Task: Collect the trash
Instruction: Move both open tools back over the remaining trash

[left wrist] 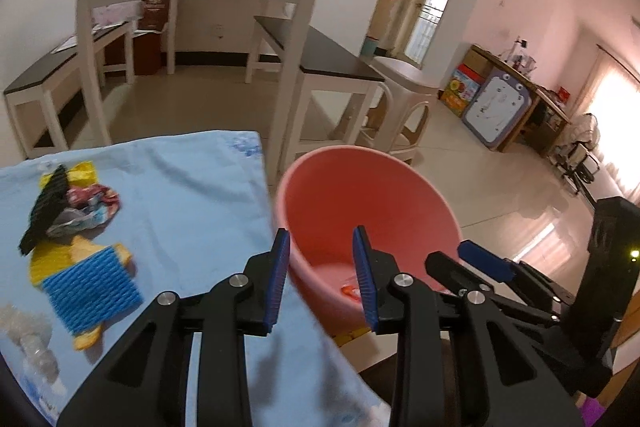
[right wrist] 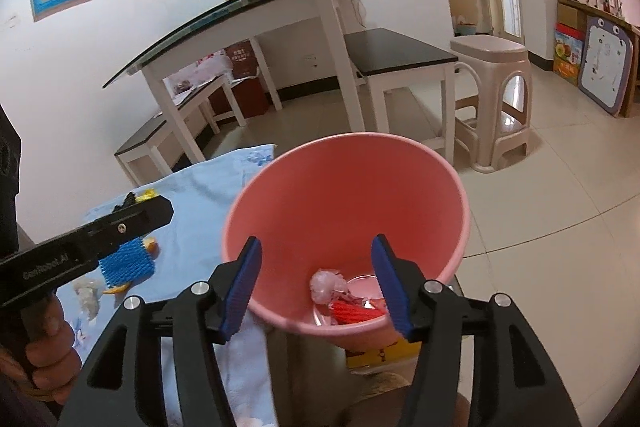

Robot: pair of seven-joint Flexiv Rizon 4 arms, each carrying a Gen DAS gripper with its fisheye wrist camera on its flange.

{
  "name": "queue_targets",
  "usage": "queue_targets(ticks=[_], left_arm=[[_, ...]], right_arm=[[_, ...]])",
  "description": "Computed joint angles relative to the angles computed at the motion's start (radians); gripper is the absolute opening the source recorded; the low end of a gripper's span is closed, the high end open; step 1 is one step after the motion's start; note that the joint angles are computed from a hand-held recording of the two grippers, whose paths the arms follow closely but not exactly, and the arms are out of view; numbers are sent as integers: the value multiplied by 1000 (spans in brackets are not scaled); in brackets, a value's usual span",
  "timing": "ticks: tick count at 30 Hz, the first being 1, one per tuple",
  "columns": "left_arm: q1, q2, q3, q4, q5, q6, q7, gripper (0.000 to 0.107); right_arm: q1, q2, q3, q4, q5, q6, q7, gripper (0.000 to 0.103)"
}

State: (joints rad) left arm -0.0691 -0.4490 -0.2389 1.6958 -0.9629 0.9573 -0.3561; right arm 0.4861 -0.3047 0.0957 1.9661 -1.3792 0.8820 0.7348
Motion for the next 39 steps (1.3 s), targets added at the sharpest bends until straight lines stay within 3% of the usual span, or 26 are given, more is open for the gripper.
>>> queue_targets(ticks=[11,23,26,32,39], left_arm=[[32,62,35,95,-61,122,55,33],[111,48,80,142,-58,282,0,32],[134,24,89,135,-25,304,-51,32],[187,-28,103,80,90,224,-222,32],[191,-89,107,14,207,210,-344,32]], right_arm=[[52,-63,-8,-96,8,16,-52,62],[123,-192,-65,-264,34,114,-136,65],[137,-221,-82,-299,54,144,-168,66],[159,-272,-112,-354,121,200,-244,66],[179,-314,-151,-395,187,253,-305,66]])
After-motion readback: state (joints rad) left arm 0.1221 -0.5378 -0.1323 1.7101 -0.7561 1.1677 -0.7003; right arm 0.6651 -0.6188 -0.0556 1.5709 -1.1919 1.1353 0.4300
